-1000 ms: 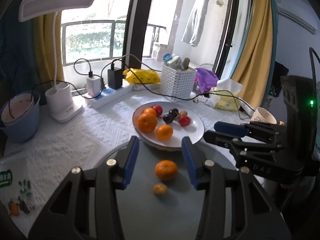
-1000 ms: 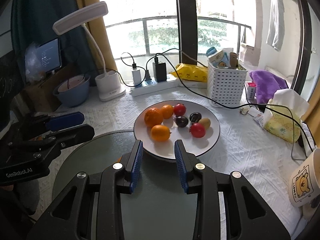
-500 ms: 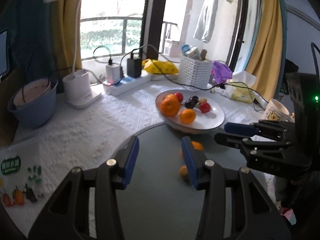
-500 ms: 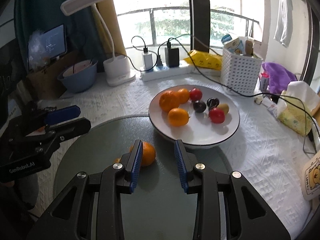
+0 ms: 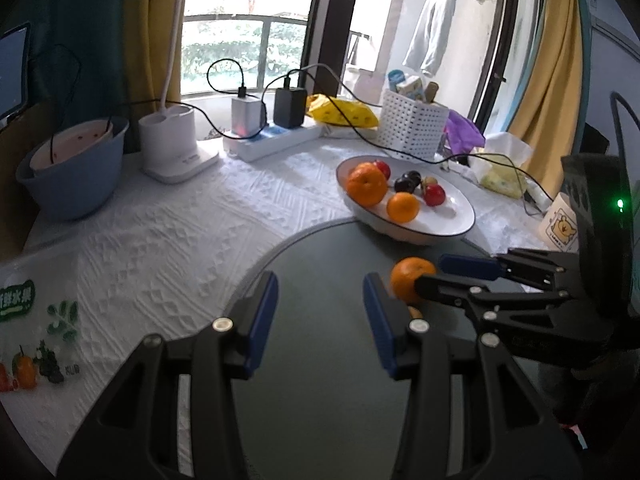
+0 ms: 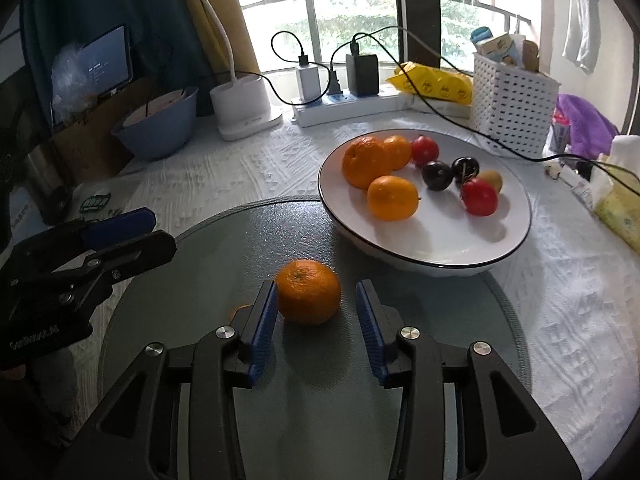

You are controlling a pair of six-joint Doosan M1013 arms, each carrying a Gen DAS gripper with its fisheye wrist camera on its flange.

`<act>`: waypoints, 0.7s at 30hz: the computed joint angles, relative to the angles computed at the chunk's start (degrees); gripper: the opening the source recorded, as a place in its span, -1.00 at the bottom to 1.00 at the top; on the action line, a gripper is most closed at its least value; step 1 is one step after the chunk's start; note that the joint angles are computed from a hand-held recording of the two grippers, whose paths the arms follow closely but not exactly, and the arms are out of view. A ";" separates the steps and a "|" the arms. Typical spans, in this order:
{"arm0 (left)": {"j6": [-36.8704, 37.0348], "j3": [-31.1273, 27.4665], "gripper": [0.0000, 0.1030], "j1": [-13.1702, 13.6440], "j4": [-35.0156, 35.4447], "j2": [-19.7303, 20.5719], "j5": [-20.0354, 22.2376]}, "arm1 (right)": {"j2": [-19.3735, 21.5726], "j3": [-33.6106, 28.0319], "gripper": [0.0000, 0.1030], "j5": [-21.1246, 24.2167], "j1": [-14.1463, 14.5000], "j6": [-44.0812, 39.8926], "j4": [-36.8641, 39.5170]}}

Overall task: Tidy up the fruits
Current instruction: 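Grasp an orange with the right tool while the left tool grasps a small brown fruit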

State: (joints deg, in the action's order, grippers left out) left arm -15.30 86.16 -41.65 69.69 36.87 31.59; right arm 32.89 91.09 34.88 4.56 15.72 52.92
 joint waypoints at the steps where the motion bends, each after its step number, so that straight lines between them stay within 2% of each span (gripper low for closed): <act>1: 0.20 -0.04 -0.11 0.00 -0.19 0.04 0.08 | 0.20 -0.21 -0.17 0.57 -0.03 -0.16 0.28; 10: 1.95 -0.43 -0.11 -0.16 -2.52 0.16 1.04 | 1.77 -1.92 -0.20 5.62 0.00 -0.36 0.80; 17: 4.35 -1.42 -0.11 -0.57 -4.48 0.66 0.59 | 0.94 -0.89 -0.22 5.15 -0.86 -3.41 3.66; 21: 6.51 -2.49 -0.11 -0.53 -6.44 1.24 -1.25 | 0.38 -0.15 -0.22 4.31 -1.89 -4.11 4.89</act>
State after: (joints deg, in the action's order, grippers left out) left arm -8.80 83.67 -42.18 63.25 38.10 30.34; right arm 33.27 90.93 39.19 2.67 11.61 57.81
